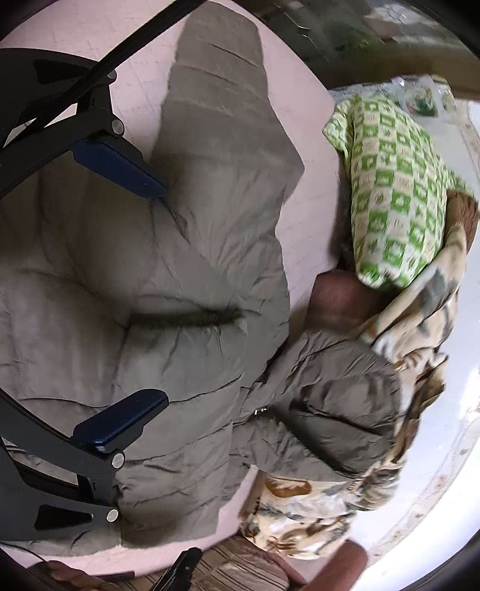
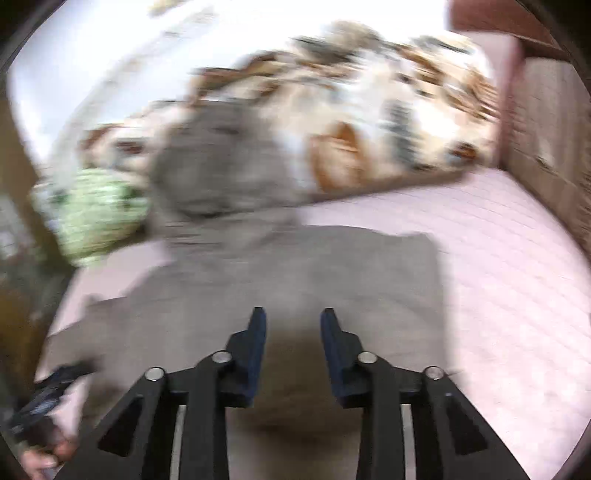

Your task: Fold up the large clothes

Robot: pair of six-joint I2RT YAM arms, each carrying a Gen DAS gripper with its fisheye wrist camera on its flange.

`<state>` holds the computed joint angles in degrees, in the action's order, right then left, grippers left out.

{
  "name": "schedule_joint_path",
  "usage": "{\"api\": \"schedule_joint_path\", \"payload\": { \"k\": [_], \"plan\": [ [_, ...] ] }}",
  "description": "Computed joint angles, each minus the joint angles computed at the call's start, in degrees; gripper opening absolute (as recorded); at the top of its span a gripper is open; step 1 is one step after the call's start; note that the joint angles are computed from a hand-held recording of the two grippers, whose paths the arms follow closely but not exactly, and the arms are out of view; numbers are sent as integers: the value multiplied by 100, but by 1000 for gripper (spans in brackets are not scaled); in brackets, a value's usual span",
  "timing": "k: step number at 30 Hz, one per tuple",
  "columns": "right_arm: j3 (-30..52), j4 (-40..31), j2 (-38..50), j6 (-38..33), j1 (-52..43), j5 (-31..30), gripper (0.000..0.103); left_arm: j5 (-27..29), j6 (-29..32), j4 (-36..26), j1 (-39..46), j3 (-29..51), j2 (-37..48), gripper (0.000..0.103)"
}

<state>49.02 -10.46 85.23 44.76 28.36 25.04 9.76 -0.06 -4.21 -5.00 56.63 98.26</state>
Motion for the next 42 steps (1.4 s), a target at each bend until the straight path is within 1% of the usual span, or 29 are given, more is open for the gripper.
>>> {"api": "schedule_joint_path", "payload": {
  "k": [3,5,6,8,11,12,14,16,18,19,21,22,25,27,28,29,31,32,34,35,36,39,42],
  "plan": [
    [-193,-45,211,68,-476,-83,28,-372,18,-202,-295,494,523,103],
    [-398,207,370,0,-742,-322,28,-583,-2,-371,-404,806,892,103],
    [-410,194,451,-53,-807,-390,28,-759,16,-603,-475,1057,1150,103],
    [-378,206,746,-198,-853,-479,28,-890,67,-857,-507,1356,1495,103],
    [-41,19,1295,-483,-861,-403,28,-725,103,-1163,-436,1693,1844,103],
    [122,-156,1426,-516,-790,-257,28,-706,135,-1161,-429,1708,1872,103],
    [218,-387,1391,-481,-750,-172,28,-688,196,-1011,-423,1581,1791,103],
    [50,-400,1017,-267,-644,-61,28,-594,207,-874,-371,1354,1527,103],
    [-245,-393,334,41,-271,248,28,-340,186,-784,-257,1165,1185,103],
    [-297,-507,50,187,24,480,28,-222,138,-696,-183,1020,963,103],
    [-54,-972,-113,448,609,826,29,-76,54,-612,-74,837,582,103],
    [40,-1025,-98,506,786,940,31,1,54,-626,-20,802,454,103],
    [423,-1165,171,877,1318,1219,34,101,69,-659,188,742,205,103],
    [593,-1023,435,1027,1529,1275,35,174,104,-720,392,753,151,103],
    [802,-1031,681,984,1589,1252,37,209,123,-721,549,732,129,103],
    [1077,-1084,986,819,1618,1241,37,217,109,-707,677,732,150,103],
    [1640,-1455,1586,690,1697,1489,37,286,149,-772,956,830,269,103],
    [1880,-1601,1868,691,1672,1513,37,301,206,-825,1088,886,334,103],
    [1926,-1335,2100,631,1501,1130,39,343,255,-911,1393,1035,475,103],
    [2095,-1431,2339,652,1359,801,40,401,277,-968,1548,1137,554,103],
    [2259,-1582,2532,674,1258,631,40,465,304,-1007,1692,1224,631,103],
    [2504,-1752,2748,767,1217,579,41,626,351,-1112,2142,1500,814,103],
    [2160,-1301,2335,811,1314,714,41,702,299,-1179,2606,1882,1113,103]
  ]
}}
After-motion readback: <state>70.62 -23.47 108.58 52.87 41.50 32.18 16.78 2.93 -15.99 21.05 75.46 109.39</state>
